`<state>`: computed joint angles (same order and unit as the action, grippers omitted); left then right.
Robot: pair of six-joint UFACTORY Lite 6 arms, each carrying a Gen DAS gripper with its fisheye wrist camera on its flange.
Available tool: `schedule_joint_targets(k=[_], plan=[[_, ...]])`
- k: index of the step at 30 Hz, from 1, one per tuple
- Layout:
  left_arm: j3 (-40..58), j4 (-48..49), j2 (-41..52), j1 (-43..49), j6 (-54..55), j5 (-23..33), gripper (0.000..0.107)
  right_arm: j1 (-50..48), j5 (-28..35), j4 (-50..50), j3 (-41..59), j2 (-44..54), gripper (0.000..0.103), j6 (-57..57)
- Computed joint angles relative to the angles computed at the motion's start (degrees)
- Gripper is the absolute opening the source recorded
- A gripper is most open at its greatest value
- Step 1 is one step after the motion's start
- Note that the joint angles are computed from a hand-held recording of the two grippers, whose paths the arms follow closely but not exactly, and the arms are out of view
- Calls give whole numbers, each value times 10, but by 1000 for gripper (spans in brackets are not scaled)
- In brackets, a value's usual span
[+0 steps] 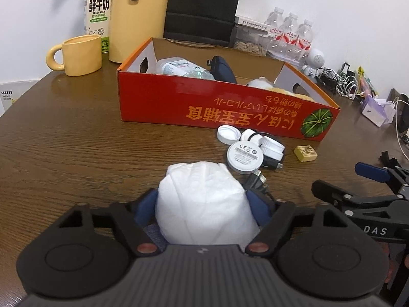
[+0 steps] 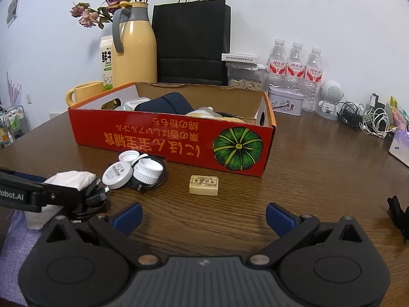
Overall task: Organize objects
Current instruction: 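Return to the table and grasp the white cloth with the left gripper, then grasp the small beige block with the right gripper while the left holds the cloth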
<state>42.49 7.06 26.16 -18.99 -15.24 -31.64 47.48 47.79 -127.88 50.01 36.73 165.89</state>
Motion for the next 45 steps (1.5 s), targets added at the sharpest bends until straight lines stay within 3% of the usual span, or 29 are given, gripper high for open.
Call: schedule_joint_targets(k=[19, 24, 29, 33, 35, 39, 41, 45], plan=[[-50, 13, -63, 32, 5, -39, 73, -1, -2, 23, 16, 11, 103, -13], [-49, 15, -74, 41, 10, -41, 73, -22, -27, 33, 50, 18, 101, -50], [-39, 16, -72, 42, 12, -38, 73, -51, -71, 42, 103, 42, 82, -91], [-33, 23, -69, 44, 9, -38, 73, -68, -85, 6, 127, 58, 77, -71], [-29, 26, -66, 45, 7, -36, 73, -71, -88, 15, 141, 66, 62, -80], [-24, 35, -60, 49, 1, -38, 73, -76, -102, 10, 152, 73, 49, -81], [-23, 41, -59, 52, -3, -41, 73, -77, -105, 0, 150, 73, 29, -73], [-20, 50, -55, 58, -8, -43, 73, -75, -101, -6, 148, 73, 29, -70]])
